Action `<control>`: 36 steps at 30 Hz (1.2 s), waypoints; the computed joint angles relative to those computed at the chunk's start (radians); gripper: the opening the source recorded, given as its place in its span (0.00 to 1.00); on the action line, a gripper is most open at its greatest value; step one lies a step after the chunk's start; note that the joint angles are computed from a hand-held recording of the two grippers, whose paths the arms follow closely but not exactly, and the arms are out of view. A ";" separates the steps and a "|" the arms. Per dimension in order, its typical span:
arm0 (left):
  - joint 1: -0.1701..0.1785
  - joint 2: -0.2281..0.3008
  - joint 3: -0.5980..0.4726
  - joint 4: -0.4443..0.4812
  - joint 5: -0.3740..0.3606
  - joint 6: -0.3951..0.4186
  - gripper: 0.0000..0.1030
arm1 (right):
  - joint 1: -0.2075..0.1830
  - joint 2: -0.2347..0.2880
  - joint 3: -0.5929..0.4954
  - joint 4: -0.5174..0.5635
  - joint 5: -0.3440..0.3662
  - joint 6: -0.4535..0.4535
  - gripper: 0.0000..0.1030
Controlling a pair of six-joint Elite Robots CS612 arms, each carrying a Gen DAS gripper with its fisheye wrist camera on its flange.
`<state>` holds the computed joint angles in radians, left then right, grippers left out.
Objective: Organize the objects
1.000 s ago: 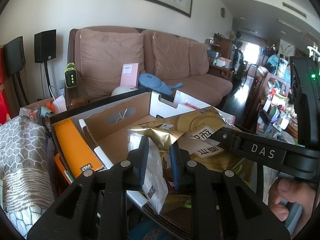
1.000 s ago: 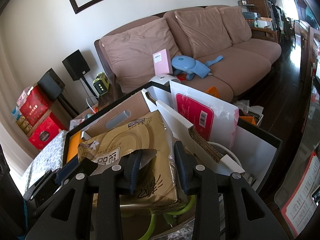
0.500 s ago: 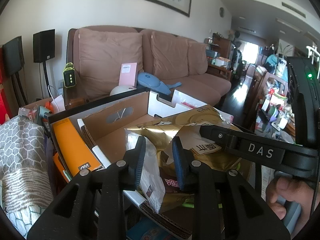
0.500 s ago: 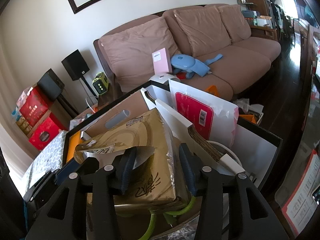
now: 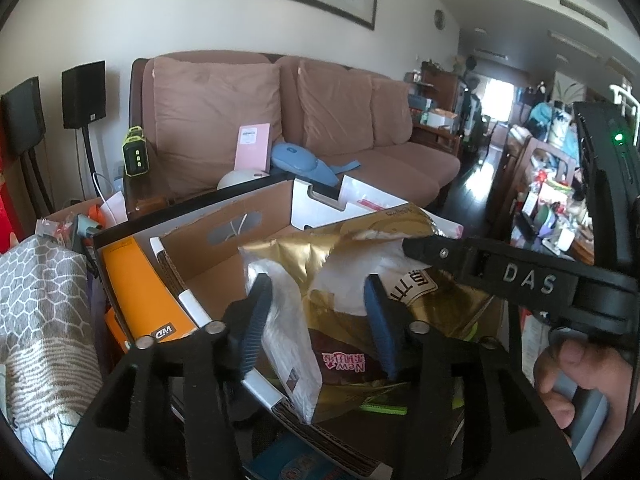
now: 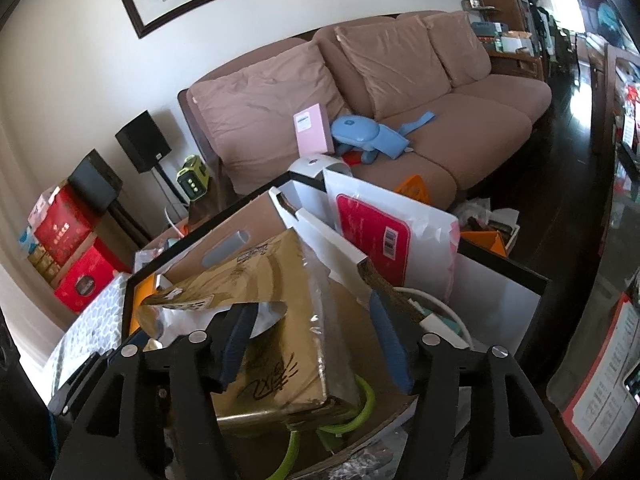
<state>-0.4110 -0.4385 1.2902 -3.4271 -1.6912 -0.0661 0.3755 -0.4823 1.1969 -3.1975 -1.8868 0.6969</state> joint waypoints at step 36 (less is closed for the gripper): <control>0.003 -0.008 -0.010 0.037 -0.005 -0.015 0.52 | 0.007 0.012 -0.008 -0.197 0.007 -0.102 0.68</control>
